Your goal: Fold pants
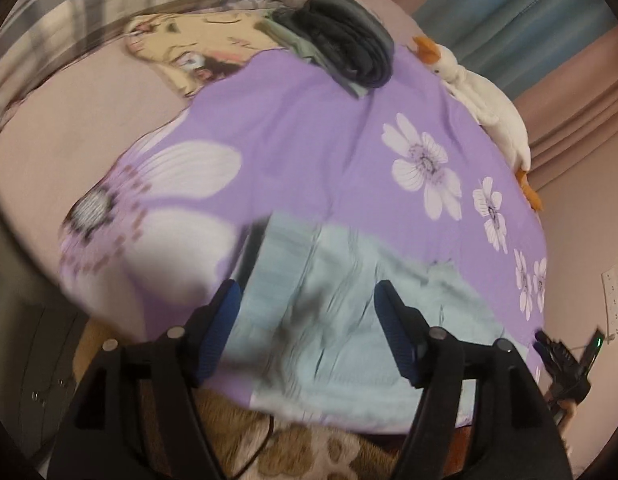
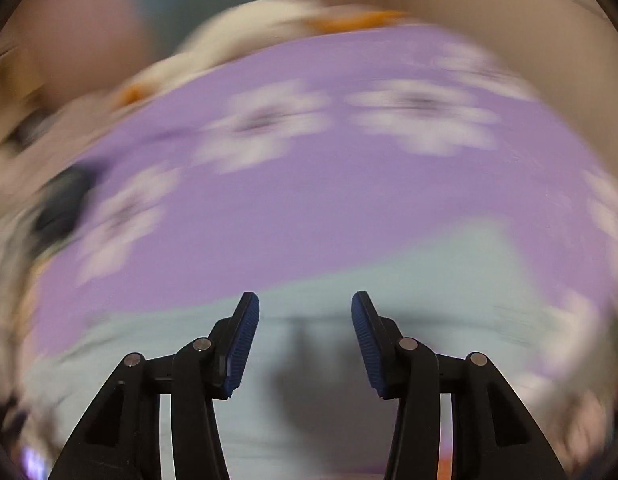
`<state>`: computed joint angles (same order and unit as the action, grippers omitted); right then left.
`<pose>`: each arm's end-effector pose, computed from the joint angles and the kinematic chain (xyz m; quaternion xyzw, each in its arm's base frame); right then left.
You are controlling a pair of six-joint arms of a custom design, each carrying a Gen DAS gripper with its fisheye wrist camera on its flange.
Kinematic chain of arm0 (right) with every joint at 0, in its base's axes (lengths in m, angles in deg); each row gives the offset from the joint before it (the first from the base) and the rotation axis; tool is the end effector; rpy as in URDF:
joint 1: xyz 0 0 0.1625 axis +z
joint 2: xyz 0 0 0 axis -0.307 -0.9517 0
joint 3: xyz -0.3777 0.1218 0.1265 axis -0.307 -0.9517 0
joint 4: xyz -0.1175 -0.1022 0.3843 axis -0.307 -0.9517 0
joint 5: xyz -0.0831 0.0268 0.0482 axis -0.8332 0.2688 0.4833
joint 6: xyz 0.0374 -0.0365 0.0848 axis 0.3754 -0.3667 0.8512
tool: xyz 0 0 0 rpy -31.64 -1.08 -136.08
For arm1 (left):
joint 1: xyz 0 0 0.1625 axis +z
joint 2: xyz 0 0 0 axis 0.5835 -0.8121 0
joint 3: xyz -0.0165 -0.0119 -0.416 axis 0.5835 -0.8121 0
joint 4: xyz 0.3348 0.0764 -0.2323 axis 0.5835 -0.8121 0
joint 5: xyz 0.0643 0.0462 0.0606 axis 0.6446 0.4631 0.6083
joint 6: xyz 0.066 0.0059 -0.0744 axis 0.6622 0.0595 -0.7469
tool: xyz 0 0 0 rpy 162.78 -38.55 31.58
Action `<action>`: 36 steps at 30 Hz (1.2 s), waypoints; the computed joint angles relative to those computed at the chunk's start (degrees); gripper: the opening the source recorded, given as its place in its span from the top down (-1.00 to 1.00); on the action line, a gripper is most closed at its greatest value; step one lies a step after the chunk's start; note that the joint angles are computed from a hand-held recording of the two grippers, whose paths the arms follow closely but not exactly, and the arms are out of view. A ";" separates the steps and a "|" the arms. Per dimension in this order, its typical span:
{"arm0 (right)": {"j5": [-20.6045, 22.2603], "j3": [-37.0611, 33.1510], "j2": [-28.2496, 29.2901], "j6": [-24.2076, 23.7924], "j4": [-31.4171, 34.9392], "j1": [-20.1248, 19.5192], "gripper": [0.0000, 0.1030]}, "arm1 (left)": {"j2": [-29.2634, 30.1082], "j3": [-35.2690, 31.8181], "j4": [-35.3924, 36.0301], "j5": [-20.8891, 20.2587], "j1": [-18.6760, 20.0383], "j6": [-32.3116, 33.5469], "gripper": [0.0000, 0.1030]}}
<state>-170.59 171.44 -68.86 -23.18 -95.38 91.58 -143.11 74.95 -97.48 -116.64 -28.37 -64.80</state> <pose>-0.0225 -0.5270 0.3606 0.2631 -0.9456 0.1403 0.1301 -0.3078 -0.2433 0.0043 -0.3373 0.7810 -0.4819 0.2097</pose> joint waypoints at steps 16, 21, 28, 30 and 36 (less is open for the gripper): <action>-12.11 -0.23 14.72 0.72 19.25 14.56 0.08 | -0.10 10.51 -21.24 -0.29 1.59 4.81 0.33; -7.93 0.71 12.76 -1.10 16.12 14.49 0.78 | -0.04 9.17 -18.35 -0.21 2.09 5.22 0.33; -9.70 2.40 16.87 1.39 7.58 16.52 0.83 | -0.89 11.42 -20.84 0.22 3.02 3.35 0.33; -12.36 4.62 18.83 2.01 2.86 17.13 0.83 | -0.87 11.34 -21.52 -0.18 3.92 4.27 0.30; -10.75 4.99 18.31 0.96 2.10 15.88 0.83 | -1.11 8.82 -17.71 -1.48 5.67 5.93 0.28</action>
<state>-181.34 176.43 -50.56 -22.22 -93.29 107.46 -144.21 83.77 -115.18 -118.13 -22.70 -58.87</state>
